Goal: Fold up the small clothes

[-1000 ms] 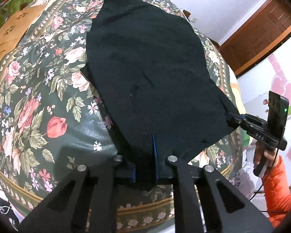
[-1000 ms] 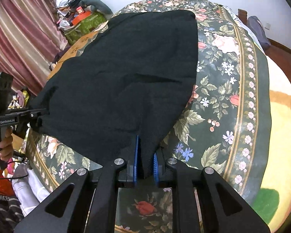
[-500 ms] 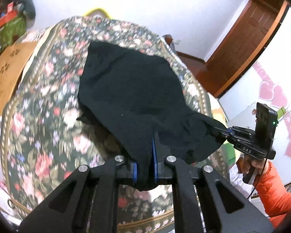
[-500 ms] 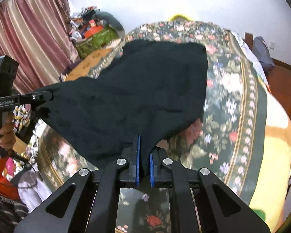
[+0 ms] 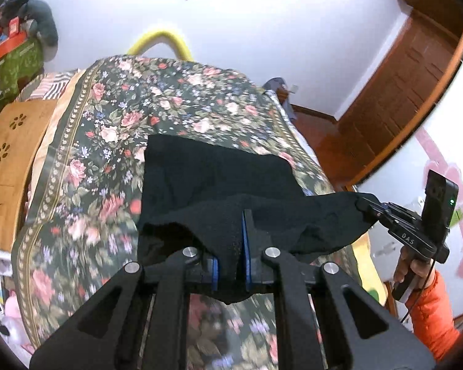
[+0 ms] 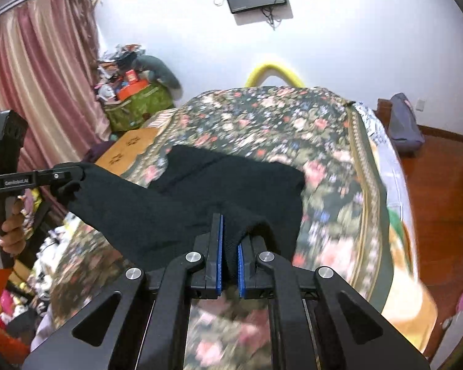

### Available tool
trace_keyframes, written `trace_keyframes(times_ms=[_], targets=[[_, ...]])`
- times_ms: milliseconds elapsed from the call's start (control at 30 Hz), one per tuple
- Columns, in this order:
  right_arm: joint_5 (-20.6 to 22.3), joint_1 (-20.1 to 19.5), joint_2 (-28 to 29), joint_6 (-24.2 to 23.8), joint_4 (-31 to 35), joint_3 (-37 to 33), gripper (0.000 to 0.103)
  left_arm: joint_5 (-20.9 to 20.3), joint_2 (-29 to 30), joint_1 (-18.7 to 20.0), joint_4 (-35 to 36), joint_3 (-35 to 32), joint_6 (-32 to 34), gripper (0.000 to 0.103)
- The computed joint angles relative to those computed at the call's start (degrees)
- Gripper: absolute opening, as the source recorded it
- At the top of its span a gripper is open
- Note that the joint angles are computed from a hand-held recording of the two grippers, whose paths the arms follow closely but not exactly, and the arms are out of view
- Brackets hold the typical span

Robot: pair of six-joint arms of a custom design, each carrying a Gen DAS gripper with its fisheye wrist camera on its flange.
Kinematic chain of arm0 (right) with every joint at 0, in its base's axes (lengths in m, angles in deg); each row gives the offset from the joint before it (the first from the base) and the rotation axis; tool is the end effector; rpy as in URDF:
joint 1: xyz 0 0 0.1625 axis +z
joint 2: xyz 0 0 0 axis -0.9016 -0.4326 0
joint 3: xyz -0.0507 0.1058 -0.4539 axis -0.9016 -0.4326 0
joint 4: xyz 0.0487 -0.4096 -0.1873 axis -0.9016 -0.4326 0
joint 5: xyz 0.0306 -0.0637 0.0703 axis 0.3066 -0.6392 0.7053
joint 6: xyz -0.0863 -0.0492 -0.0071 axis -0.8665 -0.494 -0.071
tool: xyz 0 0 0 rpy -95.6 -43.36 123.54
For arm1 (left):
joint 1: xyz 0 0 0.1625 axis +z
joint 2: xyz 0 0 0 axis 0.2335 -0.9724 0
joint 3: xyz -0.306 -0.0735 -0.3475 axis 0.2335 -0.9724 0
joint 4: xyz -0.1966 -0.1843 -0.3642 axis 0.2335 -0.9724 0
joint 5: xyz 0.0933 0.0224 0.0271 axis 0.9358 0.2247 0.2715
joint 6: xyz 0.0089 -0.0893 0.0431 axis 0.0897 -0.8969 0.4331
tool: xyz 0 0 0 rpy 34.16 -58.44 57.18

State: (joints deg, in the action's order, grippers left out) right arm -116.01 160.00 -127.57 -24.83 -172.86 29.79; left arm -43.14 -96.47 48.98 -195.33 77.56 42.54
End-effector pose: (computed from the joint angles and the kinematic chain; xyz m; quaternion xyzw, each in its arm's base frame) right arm 0.1633 -0.6502 0.1771 0.1605 -0.8951 0.3535 0.2191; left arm -0.2088 -0.7635 0.1886 0.2532 0.9387 -0.1876 0.1398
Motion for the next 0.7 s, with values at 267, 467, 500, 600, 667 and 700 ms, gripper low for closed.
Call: trace_keyframes(times_ms=[267, 467, 500, 600, 667, 700], targets=[[-2.77, -2.65, 7.55, 1.4, 10.91, -13.86, 0.007, -0.62, 12.68, 5.51, 11.01, -18.74, -4.08, 0.012], [-0.32, -4.87, 8.9, 5.64, 18.07, -18.26, 0.011, 4.15, 18.87, 7.16, 15.74, -27.24, -3.97, 0.03], [0.21, -4.99, 8.7, 5.79, 18.29, -18.27, 0.012, 5.81, 18.92, 6.88, 14.73, -26.92, -2.66, 0.036], [0.24, -4.89, 7.94, 4.78, 16.8, -17.44, 0.014, 12.01, 17.99, 5.38, 7.48, -24.17, 2.53, 0.062], [-1.6, -4.27, 7.93, 2.83, 12.59, -16.57, 0.025, 12.69, 16.82, 4.92, 0.46, -22.13, 4.7, 0.073], [-2.3, -4.04, 7.96, 2.15, 9.86, -16.09, 0.033, 12.88, 16.44, 4.84, -1.7, -21.48, 4.87, 0.076]])
